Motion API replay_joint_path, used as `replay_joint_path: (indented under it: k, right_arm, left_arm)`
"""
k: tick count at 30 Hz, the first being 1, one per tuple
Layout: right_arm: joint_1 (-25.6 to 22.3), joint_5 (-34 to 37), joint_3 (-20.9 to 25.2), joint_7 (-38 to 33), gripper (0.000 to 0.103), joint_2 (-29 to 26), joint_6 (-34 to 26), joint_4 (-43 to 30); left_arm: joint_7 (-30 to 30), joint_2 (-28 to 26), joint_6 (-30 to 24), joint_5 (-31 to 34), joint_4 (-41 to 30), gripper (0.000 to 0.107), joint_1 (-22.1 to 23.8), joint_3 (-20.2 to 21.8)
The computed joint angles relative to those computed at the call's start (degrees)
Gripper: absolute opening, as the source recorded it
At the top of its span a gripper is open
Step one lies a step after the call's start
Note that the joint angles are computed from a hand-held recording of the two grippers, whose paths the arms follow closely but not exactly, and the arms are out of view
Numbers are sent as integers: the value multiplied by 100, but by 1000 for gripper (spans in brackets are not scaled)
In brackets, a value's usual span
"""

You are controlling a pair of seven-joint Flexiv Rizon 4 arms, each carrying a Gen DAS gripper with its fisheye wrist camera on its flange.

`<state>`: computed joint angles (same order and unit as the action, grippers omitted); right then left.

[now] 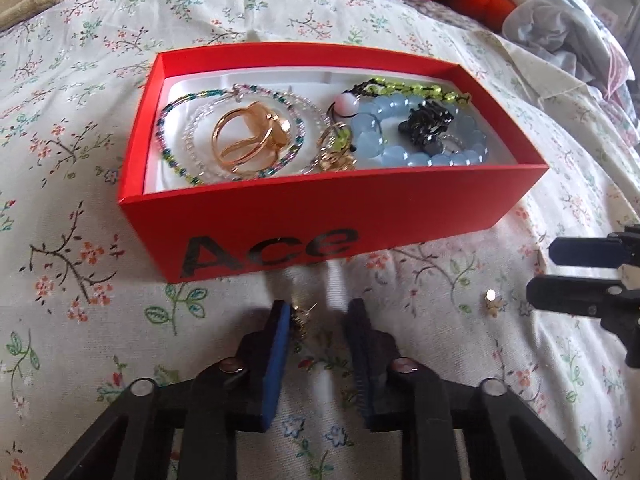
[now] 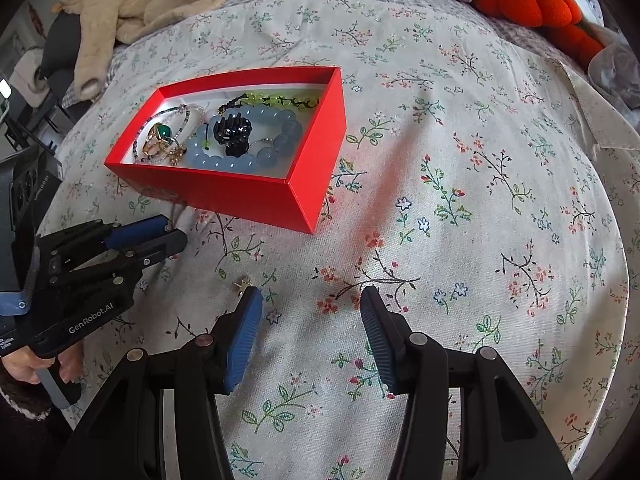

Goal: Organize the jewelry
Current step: 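Grasp a small gold earring with the left tool while the right grasps another, then carry both earrings over the red box and lower them inside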

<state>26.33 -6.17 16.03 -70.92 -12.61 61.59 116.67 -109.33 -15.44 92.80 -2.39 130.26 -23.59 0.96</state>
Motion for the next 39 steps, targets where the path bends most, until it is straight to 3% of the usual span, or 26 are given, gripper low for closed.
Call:
replay_joint_path:
  k: [6, 17, 20, 23, 27, 35, 39]
  right_arm:
    - [-13, 129, 15, 17, 54, -76, -60, -116]
    - [-84, 1084, 247, 23, 53, -162, -261, -492]
    - [2, 1232, 285, 110, 44, -254, -425, -631]
    - [128, 1193, 243, 396, 39, -365, -668, -728]
    - [264, 872, 128, 784, 35, -407, -560, -659]
    - [383, 154, -31, 1305, 11, -383, -505, -471]
    - [397, -152, -31, 1265, 11, -385, -520, -429]
  left_arm:
    - [-288, 19, -190, 266, -82, 4, -307, 408]
    - [-800, 491, -750, 648, 5, 3, 49, 150]
    - [-933, 628, -785, 802, 81, 3, 152, 97]
    - [-899, 744, -797, 729, 209, 3, 325, -61]
    - [-838, 849, -806, 635, 347, 3, 459, -194]
    - [-812, 967, -867, 448, 489, 3, 573, -295]
    - [-775, 1057, -875, 154, 596, 3, 635, -400]
